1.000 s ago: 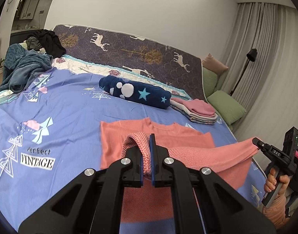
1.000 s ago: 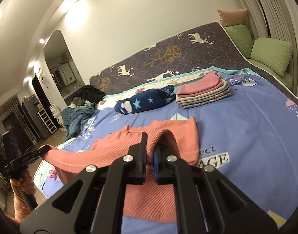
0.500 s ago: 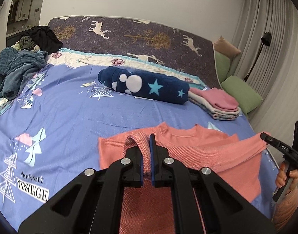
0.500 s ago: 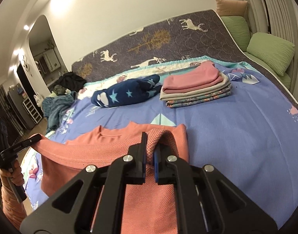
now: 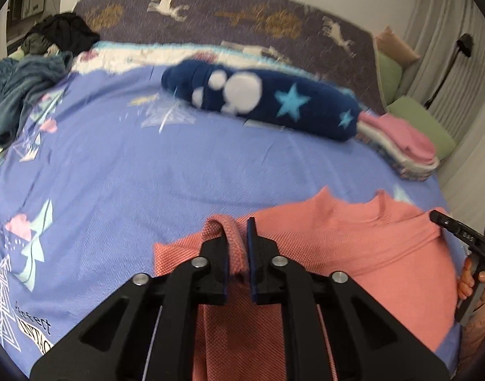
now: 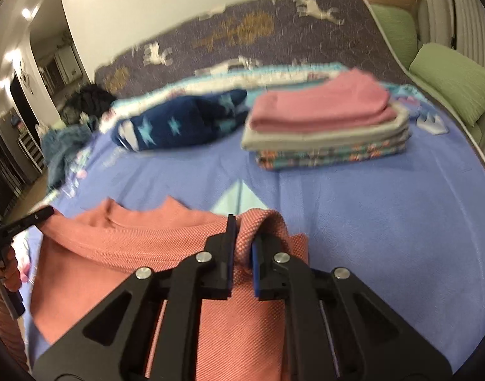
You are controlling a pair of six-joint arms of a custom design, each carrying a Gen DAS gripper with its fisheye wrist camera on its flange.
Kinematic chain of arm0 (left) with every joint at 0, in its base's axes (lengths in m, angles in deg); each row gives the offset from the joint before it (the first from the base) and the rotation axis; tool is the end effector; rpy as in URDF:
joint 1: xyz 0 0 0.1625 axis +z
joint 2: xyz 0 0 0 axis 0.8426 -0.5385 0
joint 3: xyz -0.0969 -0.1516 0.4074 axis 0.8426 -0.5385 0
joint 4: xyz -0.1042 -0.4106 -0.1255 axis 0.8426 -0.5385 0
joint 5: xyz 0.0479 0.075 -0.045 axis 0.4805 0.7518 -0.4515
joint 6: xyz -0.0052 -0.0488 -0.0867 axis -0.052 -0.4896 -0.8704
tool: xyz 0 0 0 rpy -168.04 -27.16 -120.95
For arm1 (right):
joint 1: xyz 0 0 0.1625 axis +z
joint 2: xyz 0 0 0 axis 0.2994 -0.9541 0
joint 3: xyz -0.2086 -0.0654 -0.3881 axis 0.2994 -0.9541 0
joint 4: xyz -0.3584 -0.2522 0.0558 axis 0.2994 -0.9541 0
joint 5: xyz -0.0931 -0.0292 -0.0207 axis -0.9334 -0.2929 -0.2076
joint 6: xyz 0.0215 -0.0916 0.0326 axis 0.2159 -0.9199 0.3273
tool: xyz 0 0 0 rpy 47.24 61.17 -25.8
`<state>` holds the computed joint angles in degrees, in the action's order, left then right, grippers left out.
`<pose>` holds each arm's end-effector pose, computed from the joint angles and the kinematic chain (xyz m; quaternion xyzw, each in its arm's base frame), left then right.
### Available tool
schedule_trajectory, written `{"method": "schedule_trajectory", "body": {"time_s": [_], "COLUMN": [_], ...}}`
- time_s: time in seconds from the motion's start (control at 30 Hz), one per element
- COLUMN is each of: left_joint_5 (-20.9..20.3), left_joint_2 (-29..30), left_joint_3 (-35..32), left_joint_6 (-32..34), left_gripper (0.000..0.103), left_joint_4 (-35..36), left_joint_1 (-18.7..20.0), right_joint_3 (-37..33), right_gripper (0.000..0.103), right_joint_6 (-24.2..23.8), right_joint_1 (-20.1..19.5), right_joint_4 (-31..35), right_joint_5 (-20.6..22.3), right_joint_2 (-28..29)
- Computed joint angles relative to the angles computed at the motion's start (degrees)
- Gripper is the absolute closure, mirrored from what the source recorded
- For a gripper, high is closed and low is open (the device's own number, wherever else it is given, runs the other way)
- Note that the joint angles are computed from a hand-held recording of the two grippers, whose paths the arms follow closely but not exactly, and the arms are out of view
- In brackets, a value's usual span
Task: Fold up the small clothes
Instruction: 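Lift the hem with both tools and fold it over toward the collar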
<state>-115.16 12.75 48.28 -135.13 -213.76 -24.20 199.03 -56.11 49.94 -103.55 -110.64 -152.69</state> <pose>-0.2600 -0.4236 0.0457 0.0812 0.8946 -0.3428 0.2751 -0.0532 -0.4690 0.3448 0.1896 -0.9034 0.3110 0.2262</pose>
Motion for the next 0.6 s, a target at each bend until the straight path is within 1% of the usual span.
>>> {"method": "schedule_trajectory", "body": {"time_s": [0.03,0.07,0.1,0.13,0.17,0.2,0.23,0.3,0.33,0.37,0.43,0.47,0.53,0.57,0.6], "left_joint_5": [-0.6,-0.6,-0.2,0.8,2.9,4.5,5.9,7.1,7.2,6.8,5.6,5.5,6.6,7.2,8.1], "left_joint_2": [0.0,0.1,-0.1,-0.6,-1.2,-1.6,-2.2,-3.6,-4.1,-4.3,-3.8,-2.9,-1.0,0.2,1.1], "left_joint_3": [0.3,0.6,1.2,1.8,2.5,2.9,3.5,4.9,5.6,5.9,5.2,4.2,2.0,0.7,0.1], "left_joint_6": [-0.2,-0.3,-0.6,-1.1,-2.5,-3.4,-4.2,-5.4,-5.5,-5.1,-4.4,-4.5,-6.0,-6.6,-6.7], "left_gripper": [0.091,0.088,0.082,0.078,0.07,0.067,0.067,0.067,0.066,0.066,0.064,0.06,0.058,0.057,0.055], "left_joint_4": [-0.6,-1.2,-1.7,-1.4,0.3,1.5,3.1,5.5,6.5,7.4,11.5,16.0,24.7,28.5,30.2], "left_joint_1": [0.3,0.3,-0.1,-0.9,-2.2,-3.2,-4.5,-6.9,-8.1,-8.7,-9.3,-9.3,-9.0,-8.5,-8.2], "right_joint_3": [-0.2,-0.4,-0.5,-0.5,-0.3,0.2,0.9,3.7,4.8,6.8,9.7,10.5,10.7,10.5,10.1], "right_gripper": [0.091,0.089,0.088,0.08,0.065,0.06,0.056,0.053,0.048,0.042,0.038,0.038,0.038,0.038,0.038], "right_joint_6": [0.1,0.2,0.1,0.0,-0.5,-1.6,-3.4,-11.4,-14.9,-20.6,-29.8,-33.2,-34.7,-34.5,-33.8], "right_joint_1": [-0.3,-0.8,-1.6,-1.9,-2.3,-2.5,-2.5,-1.6,-1.2,-0.9,-0.5,-0.3,-0.3,-0.4,-0.3], "right_joint_4": [0.2,0.9,2.3,3.1,4.2,4.5,4.2,-0.5,-3.4,-8.6,-18.2,-22.3,-25.1,-25.7,-25.6], "right_joint_5": [-0.5,-0.6,0.4,1.1,2.1,2.9,3.1,0.9,-0.2,-1.8,-4.6,-6.4,-7.4,-7.3,-7.4], "right_joint_2": [0.6,0.8,0.3,-0.2,-1.2,-2.2,-3.3,-4.7,-4.7,-4.3,-2.1,-0.3,1.6,2.0,2.2]}}
